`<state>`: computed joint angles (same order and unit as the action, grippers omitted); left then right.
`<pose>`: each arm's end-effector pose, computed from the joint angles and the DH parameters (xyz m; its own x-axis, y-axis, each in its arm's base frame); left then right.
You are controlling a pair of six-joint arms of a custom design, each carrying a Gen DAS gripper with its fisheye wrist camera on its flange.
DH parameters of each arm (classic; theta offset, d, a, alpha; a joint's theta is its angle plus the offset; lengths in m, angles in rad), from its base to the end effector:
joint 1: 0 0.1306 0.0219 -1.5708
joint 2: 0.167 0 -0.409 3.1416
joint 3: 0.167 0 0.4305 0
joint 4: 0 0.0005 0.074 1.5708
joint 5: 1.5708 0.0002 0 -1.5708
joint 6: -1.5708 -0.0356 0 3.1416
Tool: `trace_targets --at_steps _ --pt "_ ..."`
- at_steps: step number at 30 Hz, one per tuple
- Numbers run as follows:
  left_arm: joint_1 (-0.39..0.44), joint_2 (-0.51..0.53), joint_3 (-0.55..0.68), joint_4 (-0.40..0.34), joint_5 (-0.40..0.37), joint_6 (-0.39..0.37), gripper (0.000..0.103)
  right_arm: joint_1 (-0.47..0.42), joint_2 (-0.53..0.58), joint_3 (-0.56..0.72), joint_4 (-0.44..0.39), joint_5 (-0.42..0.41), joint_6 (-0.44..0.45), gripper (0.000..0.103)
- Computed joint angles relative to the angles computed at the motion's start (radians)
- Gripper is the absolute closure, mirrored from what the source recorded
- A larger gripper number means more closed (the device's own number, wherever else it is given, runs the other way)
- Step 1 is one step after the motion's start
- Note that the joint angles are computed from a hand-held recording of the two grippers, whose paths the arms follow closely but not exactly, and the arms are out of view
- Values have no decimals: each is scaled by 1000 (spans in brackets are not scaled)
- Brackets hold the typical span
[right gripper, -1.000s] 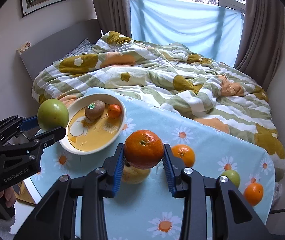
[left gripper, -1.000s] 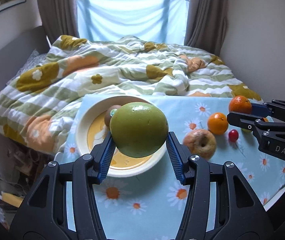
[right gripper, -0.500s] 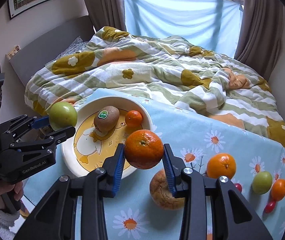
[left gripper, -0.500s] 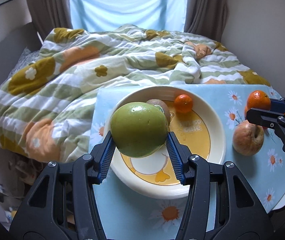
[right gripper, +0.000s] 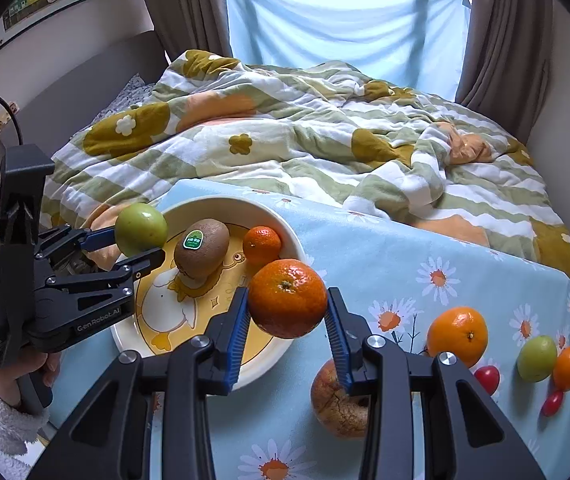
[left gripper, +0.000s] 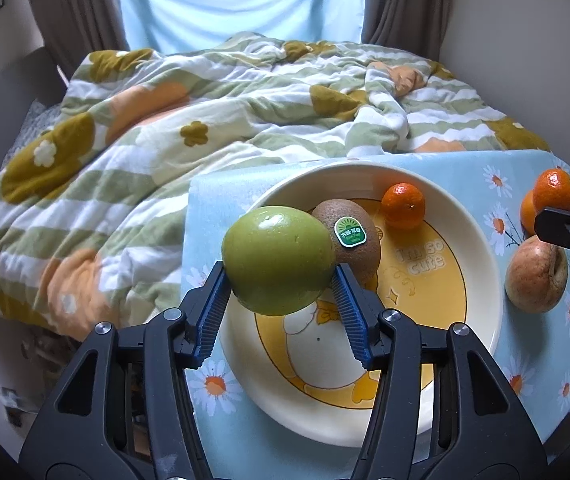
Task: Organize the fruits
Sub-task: 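Place the green apple on the plate and open the left gripper while the right carries the orange, then lower the orange onto the plate and open the right gripper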
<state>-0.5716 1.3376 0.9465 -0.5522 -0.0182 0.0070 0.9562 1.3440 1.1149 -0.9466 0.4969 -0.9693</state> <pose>0.3845 -0.2471 0.2858 -0.6845 0.4320 -0.5872 0.5271 0.8497 0.0106 0.2778 0.3633 0.3438 -0.8061 0.1148 -0.5806 0.0923 0.9934 0.0684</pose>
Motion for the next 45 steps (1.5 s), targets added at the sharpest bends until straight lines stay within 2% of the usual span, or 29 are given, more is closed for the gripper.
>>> trace_targets --at_steps 1,2,5,8,16,25,32,39,40,44,45 --pt "-1 -6 -2 3 -4 8 26 -1 -4 -1 -2 0 0 69" --pt "-4 -16 -7 11 -13 14 0 -2 -7 -2 -3 -1 1 69" --pt "-10 -52 -17 27 -12 22 0 -6 -19 -6 0 -4 17 69" --pt "-25 -66 -8 -6 -47 39 0 -13 -31 -12 13 -23 45 69" --pt "-52 -134 -29 -103 -69 150 0 -32 -41 -11 65 -88 139 69" --pt "-94 -199 -67 -184 -99 259 0 -69 6 -1 123 -208 241 69" --pt "-101 -208 -79 -230 -120 302 0 -97 67 4 147 -290 269 69" --pt "-96 -200 -94 -233 -112 320 0 -106 91 9 154 -305 302 69" --pt "-95 -198 -93 -233 -108 319 0 -106 88 6 161 -305 303 68" --pt "-100 -199 -90 -234 -105 317 0 -105 78 3 178 -295 295 40" --pt "-99 -201 -91 -235 -100 315 0 -104 74 2 181 -289 295 36"
